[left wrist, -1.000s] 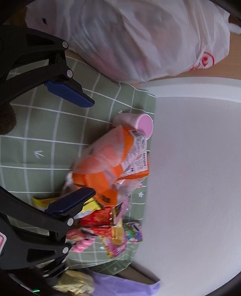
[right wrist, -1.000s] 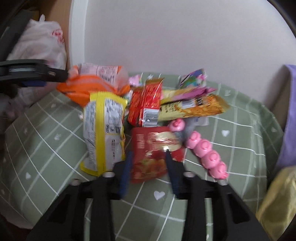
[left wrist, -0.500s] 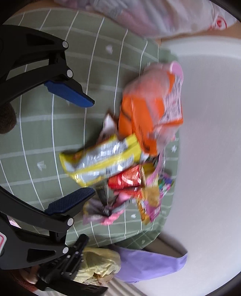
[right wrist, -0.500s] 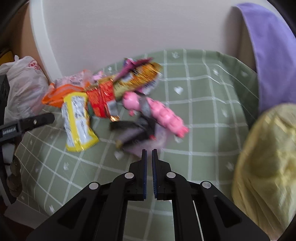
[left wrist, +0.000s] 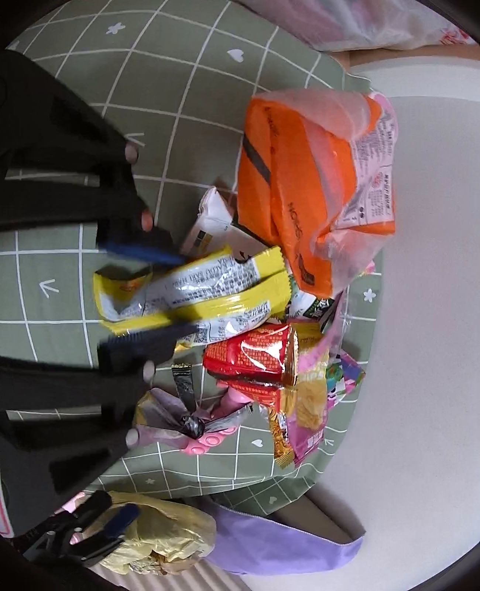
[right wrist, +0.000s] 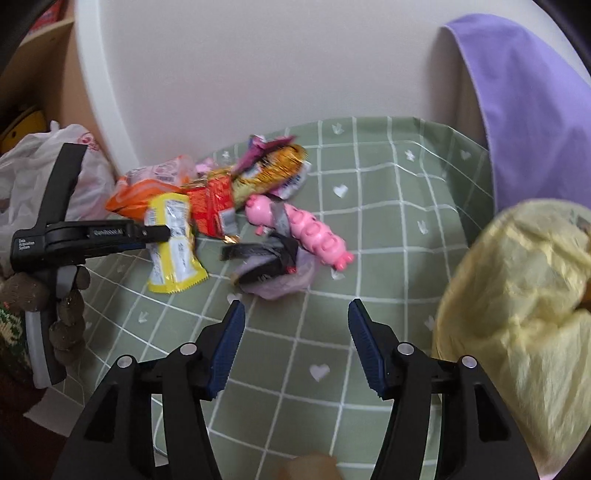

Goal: Collect trash
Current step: 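Grasp the yellow snack wrapper with the left gripper while the right gripper grasps a dark wrapper, then carry both wrappers to the yellow trash bag and open both grippers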

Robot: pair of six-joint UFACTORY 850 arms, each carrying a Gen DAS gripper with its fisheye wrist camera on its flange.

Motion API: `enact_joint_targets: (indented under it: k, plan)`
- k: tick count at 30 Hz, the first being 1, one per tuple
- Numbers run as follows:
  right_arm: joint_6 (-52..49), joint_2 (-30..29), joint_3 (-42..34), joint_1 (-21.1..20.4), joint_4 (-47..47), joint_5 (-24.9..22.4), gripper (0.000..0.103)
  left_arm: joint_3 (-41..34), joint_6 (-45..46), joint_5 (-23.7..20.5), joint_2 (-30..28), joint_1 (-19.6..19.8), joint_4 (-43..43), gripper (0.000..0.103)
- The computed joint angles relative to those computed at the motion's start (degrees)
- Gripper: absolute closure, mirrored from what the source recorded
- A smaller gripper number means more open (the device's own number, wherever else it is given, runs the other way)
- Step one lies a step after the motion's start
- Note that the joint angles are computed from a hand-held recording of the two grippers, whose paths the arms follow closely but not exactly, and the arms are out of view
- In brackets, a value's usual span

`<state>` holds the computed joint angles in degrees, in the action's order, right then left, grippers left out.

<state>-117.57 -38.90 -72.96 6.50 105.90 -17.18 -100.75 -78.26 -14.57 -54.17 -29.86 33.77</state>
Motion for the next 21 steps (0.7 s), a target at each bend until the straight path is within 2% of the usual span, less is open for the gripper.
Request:
enact_joint_targets:
  k: [4, 7, 9, 12, 14, 15, 16, 17, 21]
  plan:
    - [7.1, -3.9, -5.2, 0.3, -6.9, -2.9, 0.048, 2.3, 0.0, -1.2, 2.2, -0.5, 2.7, 0.085]
    - [12.5, -7.8, -10.4, 1.2, -12.9, -3.1, 0.048, 6.2, 1.1, 0.7, 5.1, -0.4, 2.1, 0.086]
    - [15.3, -10.3, -13.7, 1.7, -16.5, -3.0, 0.053, 8.1, 0.4, 1.2, 6.6, -0.5, 3.5, 0.086]
    - [26.5, -14.7, -19.9, 2.3, -27.4, -3.0, 0.064, 11.1, -2.4, 1.4, 9.0, -0.6, 6.5, 0.086]
    - [35.3, -17.2, -23.5, 2.5, -35.9, -4.7, 0.076, 12.5, -5.7, 1.8, 10.1, -0.7, 9.6, 0.086]
    - [38.7, -18.2, -25.0, 2.4, -39.4, -6.6, 0.077, 13.1, -7.3, 1.8, 10.6, -0.7, 11.1, 0.086]
    - [40.1, -18.4, -25.5, 2.3, -40.6, -7.8, 0.081, 13.8, -9.1, 1.7, 11.2, -0.7, 12.8, 0.086]
    - [39.8, -17.9, -24.9, 2.2, -40.0, -8.4, 0.092, 14.1, -10.3, 1.7, 11.6, -0.8, 14.0, 0.086]
    - [32.3, -12.2, -18.3, 2.1, -32.7, -6.8, 0.095, 15.5, -16.7, 2.6, 13.7, -0.9, 22.5, 0.086]
